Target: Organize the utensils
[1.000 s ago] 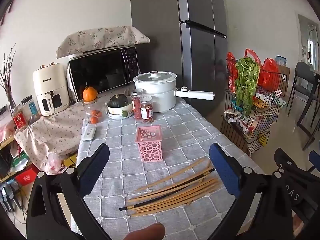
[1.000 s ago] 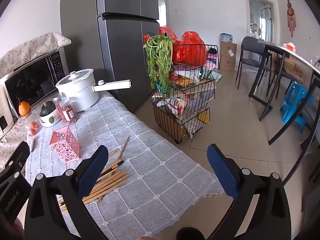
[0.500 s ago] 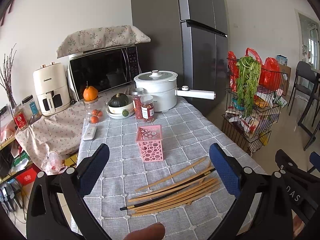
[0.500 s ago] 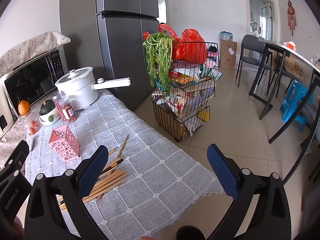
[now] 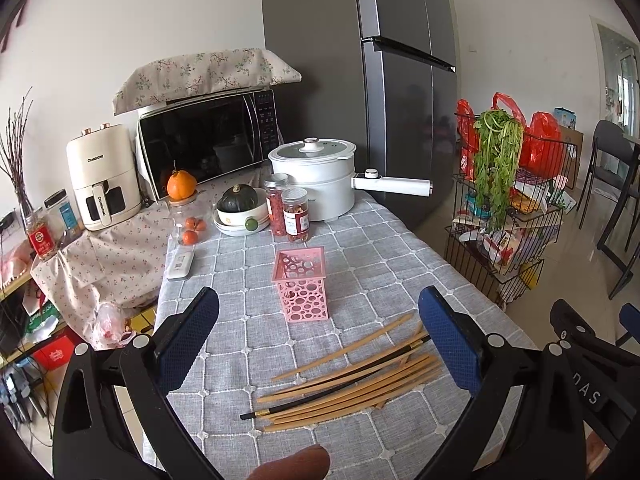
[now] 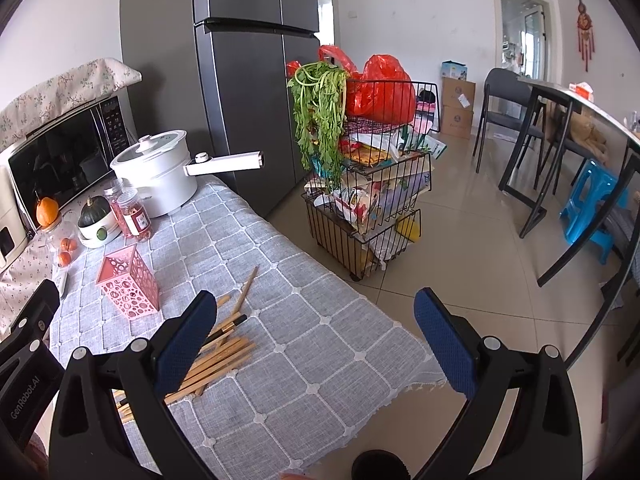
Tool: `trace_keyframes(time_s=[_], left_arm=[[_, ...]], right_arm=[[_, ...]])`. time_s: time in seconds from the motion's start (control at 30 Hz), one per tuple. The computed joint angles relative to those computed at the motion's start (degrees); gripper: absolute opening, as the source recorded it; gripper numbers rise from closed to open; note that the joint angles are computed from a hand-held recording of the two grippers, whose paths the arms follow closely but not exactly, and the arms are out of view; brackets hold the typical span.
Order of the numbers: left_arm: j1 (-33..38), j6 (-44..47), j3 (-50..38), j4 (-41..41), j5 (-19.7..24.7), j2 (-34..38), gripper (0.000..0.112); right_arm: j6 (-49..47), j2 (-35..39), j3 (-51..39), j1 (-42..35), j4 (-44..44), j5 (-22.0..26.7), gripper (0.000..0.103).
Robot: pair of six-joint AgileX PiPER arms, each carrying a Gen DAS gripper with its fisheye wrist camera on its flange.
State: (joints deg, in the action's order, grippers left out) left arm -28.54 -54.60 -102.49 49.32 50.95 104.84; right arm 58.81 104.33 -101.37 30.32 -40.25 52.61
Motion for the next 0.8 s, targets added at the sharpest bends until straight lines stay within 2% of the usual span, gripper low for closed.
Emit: trace_keyframes(time_s=[0.67, 0.73, 0.8], left_arm=[[0.54, -0.98, 3.39, 0.33, -1.12, -1.59, 0.096], [1.49, -0.14, 4.98, -1.32, -2.28, -2.40, 0.096], [3.47, 5.37, 4.58, -7.35, -3.51, -2.06, 0.096]], right_arm=[[-1.73, 0.87, -1.25, 0.02, 0.66, 1.62, 0.096], [-2.92, 1.15, -2.21, -0.29, 1.79, 2.81, 0.096], [-5.33, 1.94, -4.28, -1.43, 4.35, 4.24, 0.096]])
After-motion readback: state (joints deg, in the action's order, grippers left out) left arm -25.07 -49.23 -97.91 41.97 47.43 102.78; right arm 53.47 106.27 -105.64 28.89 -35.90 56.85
